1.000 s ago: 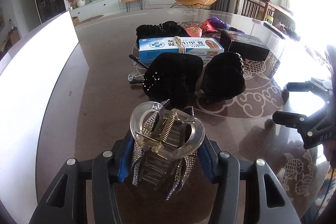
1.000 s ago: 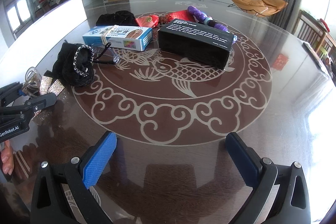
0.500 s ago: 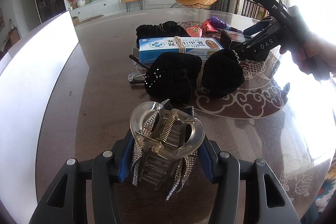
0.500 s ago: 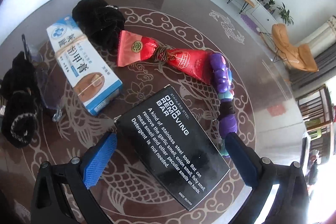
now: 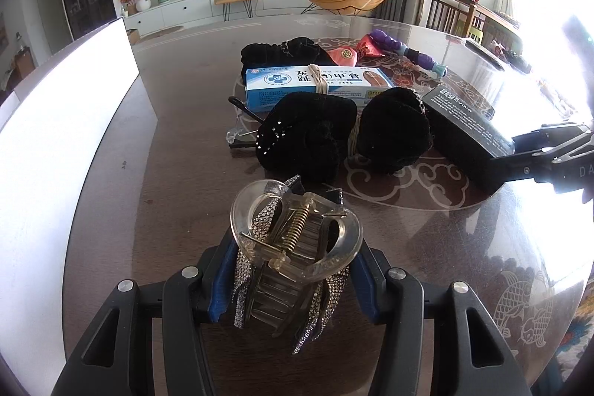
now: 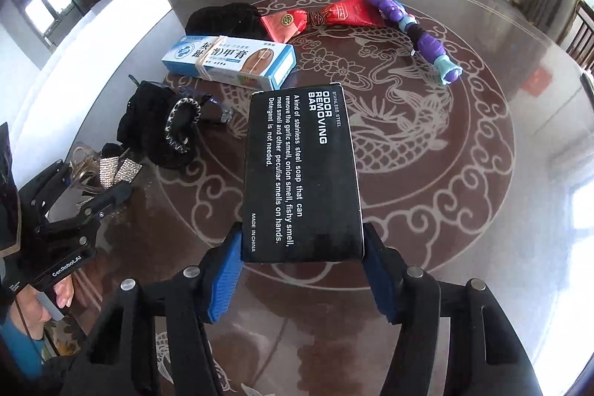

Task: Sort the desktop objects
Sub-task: 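Grasp the silver hair claw with the left tool while the right tool grasps the black soap box, then carry the silver hair claw and black soap box with both tools into the bin and release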

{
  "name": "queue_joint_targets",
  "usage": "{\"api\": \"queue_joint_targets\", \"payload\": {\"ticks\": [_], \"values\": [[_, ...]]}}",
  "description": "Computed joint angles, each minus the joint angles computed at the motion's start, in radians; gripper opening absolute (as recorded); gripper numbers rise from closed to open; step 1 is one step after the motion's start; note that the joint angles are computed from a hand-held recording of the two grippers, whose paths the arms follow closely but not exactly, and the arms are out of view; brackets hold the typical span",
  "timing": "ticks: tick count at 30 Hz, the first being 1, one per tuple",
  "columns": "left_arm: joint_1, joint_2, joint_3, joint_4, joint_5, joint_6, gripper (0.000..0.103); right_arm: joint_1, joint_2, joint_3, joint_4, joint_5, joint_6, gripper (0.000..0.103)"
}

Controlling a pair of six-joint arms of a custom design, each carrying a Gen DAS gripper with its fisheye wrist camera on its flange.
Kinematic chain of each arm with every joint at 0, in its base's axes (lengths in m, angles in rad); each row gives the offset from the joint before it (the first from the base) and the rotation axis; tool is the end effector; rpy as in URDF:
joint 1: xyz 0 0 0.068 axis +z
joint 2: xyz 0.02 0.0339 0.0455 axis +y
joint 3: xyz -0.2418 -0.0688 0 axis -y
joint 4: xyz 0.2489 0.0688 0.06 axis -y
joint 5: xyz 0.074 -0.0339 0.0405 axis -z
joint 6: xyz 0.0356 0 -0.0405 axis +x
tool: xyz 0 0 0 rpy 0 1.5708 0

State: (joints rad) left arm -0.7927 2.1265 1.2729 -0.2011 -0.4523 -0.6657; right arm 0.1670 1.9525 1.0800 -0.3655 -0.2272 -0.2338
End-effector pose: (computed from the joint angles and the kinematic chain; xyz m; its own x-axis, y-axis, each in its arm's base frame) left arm 0.2980 -0.2802 0.0786 -0.7823 0.0024 -0.6229 0.0077 1.0000 -0.0058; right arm 0.3453 0.0663 0.0831 -0.8523 -0.3726 -0.3671 -0.4441 0.8863 0.1314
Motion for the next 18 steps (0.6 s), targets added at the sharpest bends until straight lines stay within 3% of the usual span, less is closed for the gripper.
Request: {"api": "queue_joint_targets", "payload": {"ticks": [2,5,7,8,9,10,14,18], "values": [[0.0,0.0,0.0,-0.004,-0.004,0.005,0.056,0.008,-0.014,-0.019,0.018,0.011,0.014,0.088],[0.003,0.022,0.042,-0.069,-0.018,-0.008,0.079,0.05,0.001,-0.005,0.079,0.089,0.005,0.091],[0.016,0.014,0.029,-0.055,0.009,-0.011,0.079,0.084,0.041,0.048,0.076,0.139,-0.013,0.091],[0.019,0.007,0.018,-0.047,0.016,-0.013,0.073,0.08,0.084,0.103,0.059,0.14,-0.044,0.087],[0.019,-0.008,0.001,-0.034,0.017,-0.012,0.053,0.086,0.102,0.125,0.045,0.141,-0.058,0.077],[0.017,-0.024,-0.014,-0.035,0.016,-0.019,0.053,0.093,0.112,0.14,0.022,0.142,-0.055,0.06],[0.001,-0.159,-0.15,0.035,0.012,-0.074,0.053,0.083,0.045,0.083,-0.007,0.12,-0.03,0.059],[-0.037,-0.369,-0.288,0.05,-0.016,-0.147,0.053,0.043,-0.124,-0.002,-0.08,0.007,-0.006,0.059]]}}
